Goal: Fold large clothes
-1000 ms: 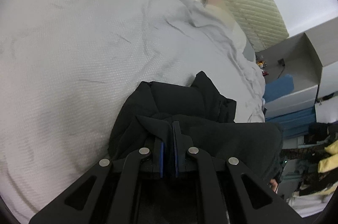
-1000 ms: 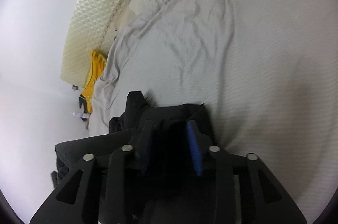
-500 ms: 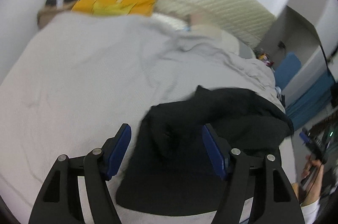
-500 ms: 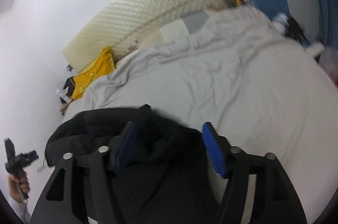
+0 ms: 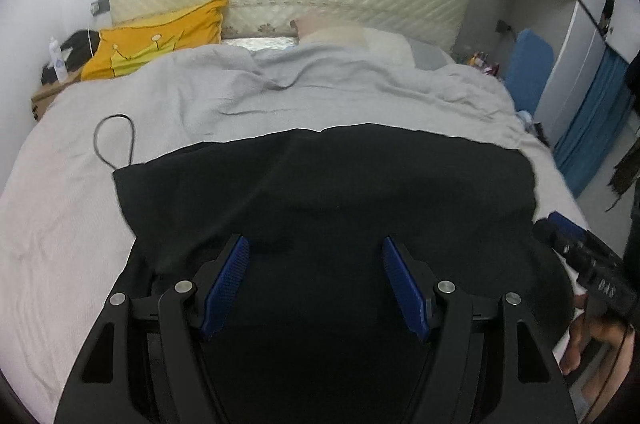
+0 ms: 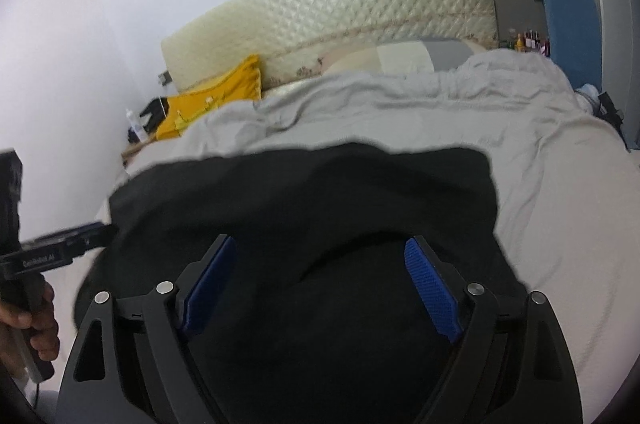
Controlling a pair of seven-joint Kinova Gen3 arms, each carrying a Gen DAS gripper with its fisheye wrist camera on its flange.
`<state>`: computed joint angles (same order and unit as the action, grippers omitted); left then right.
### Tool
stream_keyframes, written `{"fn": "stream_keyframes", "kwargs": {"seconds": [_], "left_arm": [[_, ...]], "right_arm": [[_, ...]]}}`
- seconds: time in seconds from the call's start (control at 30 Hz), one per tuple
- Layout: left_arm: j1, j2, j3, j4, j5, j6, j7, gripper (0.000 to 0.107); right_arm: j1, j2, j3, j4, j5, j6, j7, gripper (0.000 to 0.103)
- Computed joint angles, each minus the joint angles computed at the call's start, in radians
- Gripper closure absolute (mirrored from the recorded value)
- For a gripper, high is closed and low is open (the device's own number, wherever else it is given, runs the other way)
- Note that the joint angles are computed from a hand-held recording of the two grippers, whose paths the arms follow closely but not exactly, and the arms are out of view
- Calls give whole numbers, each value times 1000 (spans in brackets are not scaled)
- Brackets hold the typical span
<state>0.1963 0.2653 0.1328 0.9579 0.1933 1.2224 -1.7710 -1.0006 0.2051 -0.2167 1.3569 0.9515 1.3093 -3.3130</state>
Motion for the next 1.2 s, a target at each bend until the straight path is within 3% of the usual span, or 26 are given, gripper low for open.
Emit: {"fn": "stream_keyframes", "kwargs": {"seconds": [0.23,0.6,0.77,0.97,1.2], "left_arm": [[35,60,-8,36,-46,-113,44,37],[104,171,-25,-60,-143,-172,108,37],[136,230,-40,-124,-184,-176,136,37],[165,316,-58,-244,-220,-121,169,37],[170,342,-65,-302,-230,-78,162,37]], "right_arm": [[16,36,30,31,21,-46,3,10],[55,98,89,-39,3,-92,129,6],[102,108,114,-32,-34,-167,153,0],[144,136,143,-58,-83,-215,212,0],[133,173,169,-138,-137,-158,293,0]]}}
